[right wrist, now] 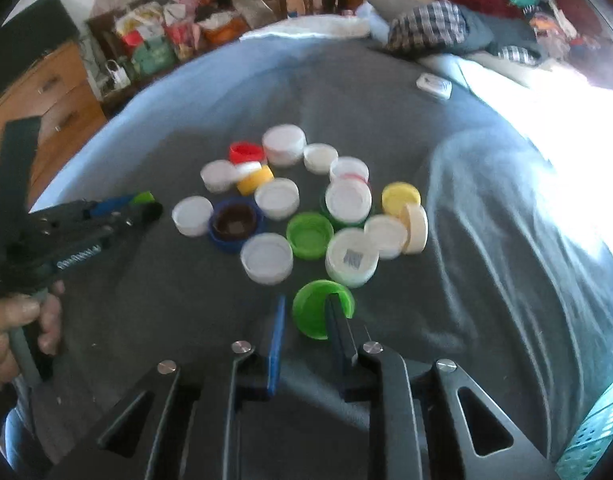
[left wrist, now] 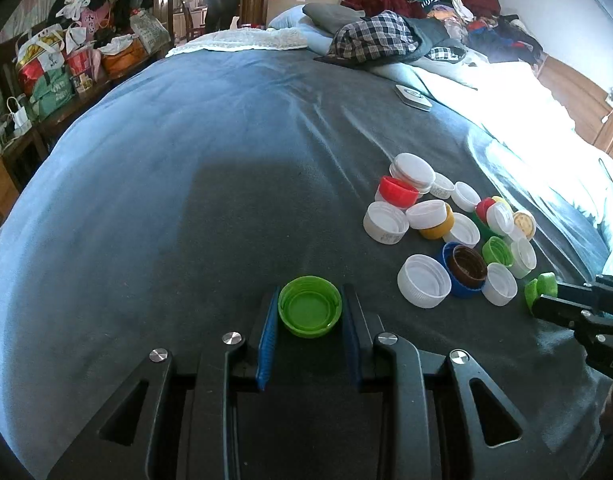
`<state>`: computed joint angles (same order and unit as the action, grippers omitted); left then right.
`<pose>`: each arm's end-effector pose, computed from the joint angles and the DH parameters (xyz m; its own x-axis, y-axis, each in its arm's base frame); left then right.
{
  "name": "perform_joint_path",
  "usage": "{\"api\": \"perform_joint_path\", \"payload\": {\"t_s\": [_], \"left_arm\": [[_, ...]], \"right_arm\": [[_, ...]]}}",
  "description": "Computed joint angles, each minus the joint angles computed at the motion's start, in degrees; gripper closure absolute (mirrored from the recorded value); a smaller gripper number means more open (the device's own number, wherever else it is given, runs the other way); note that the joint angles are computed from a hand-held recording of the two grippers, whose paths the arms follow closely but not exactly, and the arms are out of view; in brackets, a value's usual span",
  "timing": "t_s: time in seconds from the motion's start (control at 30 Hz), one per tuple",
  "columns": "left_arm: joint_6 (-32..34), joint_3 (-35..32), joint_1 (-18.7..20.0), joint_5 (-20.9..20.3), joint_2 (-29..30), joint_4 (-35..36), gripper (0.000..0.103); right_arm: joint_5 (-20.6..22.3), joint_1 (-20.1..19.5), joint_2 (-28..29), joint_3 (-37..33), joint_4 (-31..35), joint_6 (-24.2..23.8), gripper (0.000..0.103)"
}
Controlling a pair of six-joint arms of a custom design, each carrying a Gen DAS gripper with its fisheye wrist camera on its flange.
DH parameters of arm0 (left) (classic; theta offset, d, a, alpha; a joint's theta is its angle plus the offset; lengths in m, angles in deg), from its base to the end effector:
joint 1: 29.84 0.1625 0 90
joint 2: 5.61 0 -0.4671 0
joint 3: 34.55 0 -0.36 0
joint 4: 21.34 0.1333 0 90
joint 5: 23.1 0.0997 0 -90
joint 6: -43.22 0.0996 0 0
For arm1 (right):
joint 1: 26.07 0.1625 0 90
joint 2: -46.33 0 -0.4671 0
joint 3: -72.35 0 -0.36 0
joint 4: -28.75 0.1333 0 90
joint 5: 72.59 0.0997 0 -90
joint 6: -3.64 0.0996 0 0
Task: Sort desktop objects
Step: 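Grasp a green cap with the left gripper while the right grasps another green cap, then carry both held green caps over the blue basket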
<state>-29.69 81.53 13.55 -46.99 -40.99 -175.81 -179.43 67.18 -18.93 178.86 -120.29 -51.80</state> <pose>-0.2263 -0.5227 0.0111 -0.6941 -0.4924 -0.5251 0.1166 0.6429 -0.7570 0.1377 -0.5833 0.2891 -0.5005 -0.7635 0.4081 -0.8217 0.5674 0.0539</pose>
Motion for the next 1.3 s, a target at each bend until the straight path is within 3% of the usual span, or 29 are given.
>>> {"api": "perform_joint_path", "payload": {"t_s": [0.1,0.23,0.37,0.47,0.57,0.6,0.67,0.7,0.77,0.87,0.97,1.1,1.17,1.3], "left_arm": [[0.54,0.35,0.01,-0.04,0.04,-1.33,0.078],[0.61,0.59,-0.05,-0.12,0.08,-2.06,0.078],[1.12,1.00,-0.09,-0.14,0.25,-3.73,0.078],[2.22,1.52,0.04,-0.37,0.37,-6.16,0.078],[2.43,1.67,0.02,-0.42,0.36,-6.66,0.078],[2.68,1.69,0.09,-0.42,0.40,-7.00,0.078],[3.14,1.82,0.15,-0.48,0.48,-7.92,0.078],[3.44,1.81,0.23,-0.50,0.51,-8.24,0.078],[3.93,1.90,0.29,-0.57,0.62,-9.20,0.078],[4.83,2.39,0.32,-0.75,0.78,-11.45,0.078],[5.33,2.60,0.37,-0.81,0.85,-12.47,0.078],[5.68,2.72,0.38,-0.80,0.94,-13.27,0.078],[5.85,2.82,0.39,-0.83,0.96,-13.69,0.078],[6.24,2.98,0.41,-0.91,1.04,-14.54,0.078]], "right_arm": [[2.40,-0.53,-1.49,-0.29,1.98,1.00,0.092],[6.40,-0.38,-4.72,0.31,3.86,-0.30,0.092],[3.37,-0.05,-3.75,1.48,-2.04,-2.53,0.092],[-0.45,-0.33,-0.53,-0.13,-6.41,0.75,0.092],[-4.81,0.37,2.51,-1.38,-4.85,0.65,0.090],[-3.24,0.56,1.68,-1.50,-1.03,-0.13,0.090],[5.36,0.25,-2.34,-0.48,5.75,-4.93,0.090],[7.93,0.22,-4.08,0.40,6.28,-6.99,0.081],[6.82,-0.33,-4.40,0.29,4.16,-4.19,0.073],[5.84,-1.27,-4.50,-0.58,5.18,-1.44,0.073],[6.40,-1.34,-4.95,-0.33,8.26,-2.94,0.073],[9.98,-1.27,-3.74,-1.48,14.69,1.36,0.073],[9.74,-0.47,-3.01,-0.56,13.45,1.25,0.073],[5.02,1.09,-0.91,2.27,7.14,-2.04,0.073]]}}
